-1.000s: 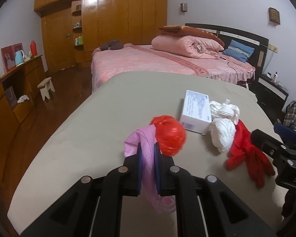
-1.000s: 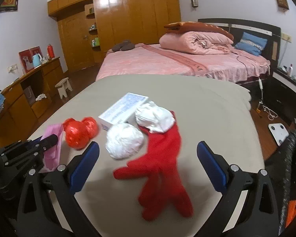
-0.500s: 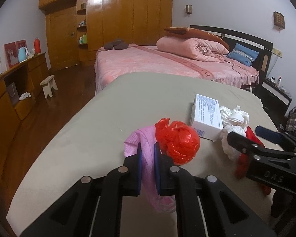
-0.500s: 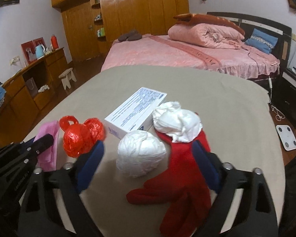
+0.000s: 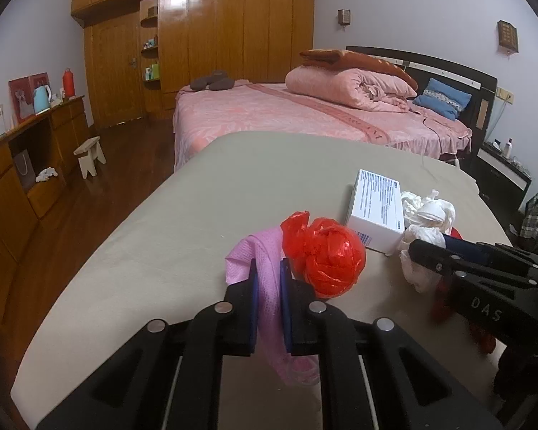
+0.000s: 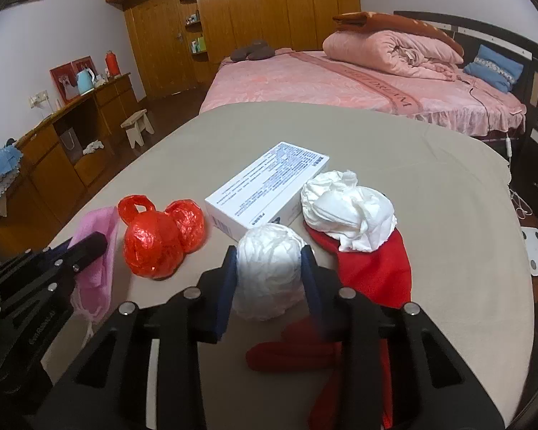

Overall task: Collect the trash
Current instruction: 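Grasp the white tissue ball with the right tool while the left tool holds the mask, then carry the pink mask and white tissue over the bin and release both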

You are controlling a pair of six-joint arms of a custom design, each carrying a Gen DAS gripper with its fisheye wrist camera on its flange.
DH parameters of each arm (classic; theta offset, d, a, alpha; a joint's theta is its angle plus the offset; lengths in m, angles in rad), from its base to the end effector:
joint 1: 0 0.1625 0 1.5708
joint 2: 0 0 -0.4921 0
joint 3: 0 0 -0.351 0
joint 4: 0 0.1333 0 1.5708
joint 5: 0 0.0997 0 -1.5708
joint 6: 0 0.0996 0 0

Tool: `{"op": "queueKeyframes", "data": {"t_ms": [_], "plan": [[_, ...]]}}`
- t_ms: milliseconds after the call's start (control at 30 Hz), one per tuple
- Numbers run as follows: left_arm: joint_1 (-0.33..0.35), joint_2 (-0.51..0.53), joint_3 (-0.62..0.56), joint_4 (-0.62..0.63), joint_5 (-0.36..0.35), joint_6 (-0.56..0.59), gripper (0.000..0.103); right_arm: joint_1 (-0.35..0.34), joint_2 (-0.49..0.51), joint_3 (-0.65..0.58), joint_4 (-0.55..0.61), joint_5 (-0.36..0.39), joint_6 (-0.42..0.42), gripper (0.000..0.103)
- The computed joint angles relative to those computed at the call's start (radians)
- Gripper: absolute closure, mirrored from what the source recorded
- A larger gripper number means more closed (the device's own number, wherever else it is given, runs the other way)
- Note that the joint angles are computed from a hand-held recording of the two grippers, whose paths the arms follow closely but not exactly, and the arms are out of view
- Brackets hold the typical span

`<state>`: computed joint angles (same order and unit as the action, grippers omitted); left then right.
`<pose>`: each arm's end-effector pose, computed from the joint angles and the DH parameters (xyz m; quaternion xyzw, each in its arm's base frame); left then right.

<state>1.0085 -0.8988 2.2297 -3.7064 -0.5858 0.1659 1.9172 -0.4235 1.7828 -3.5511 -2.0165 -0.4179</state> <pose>-0.0828 -0.5371 0.2403 0.1157 0.8236 -0.4240 0.3586 0.3076 -0.5861 0.0065 0.2836 -0.8868 0.2903 0.2210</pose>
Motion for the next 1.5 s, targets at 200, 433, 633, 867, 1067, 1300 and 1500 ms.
{"op": "queueKeyframes", "data": {"t_ms": [200,433,633,867,1067,1300,1500], "plan": [[-0.008,0.002,0.005,-0.023,0.007,0.018,0.092,0.003,-0.026,0.031,-0.031,0.023,0.004,0.07],[-0.045,-0.003,0.027,-0.048,0.004,0.014,0.092,0.005,-0.071,0.07,-0.066,0.038,0.016,0.07],[-0.089,0.002,0.03,-0.049,-0.005,0.016,0.092,0.002,-0.104,0.117,-0.112,0.035,0.025,0.07],[-0.135,0.023,0.014,-0.033,-0.032,0.011,0.092,-0.007,-0.149,0.18,-0.17,0.02,0.031,0.07],[-0.168,0.047,0.0,-0.011,-0.063,-0.01,0.092,-0.02,-0.195,0.241,-0.227,0.002,0.029,0.07],[-0.211,0.081,-0.024,0.02,-0.105,-0.028,0.092,-0.041,-0.254,0.317,-0.295,-0.019,0.031,0.07],[-0.246,0.112,-0.049,0.041,-0.151,-0.037,0.092,-0.06,-0.315,0.379,-0.362,-0.035,0.023,0.07]]}}
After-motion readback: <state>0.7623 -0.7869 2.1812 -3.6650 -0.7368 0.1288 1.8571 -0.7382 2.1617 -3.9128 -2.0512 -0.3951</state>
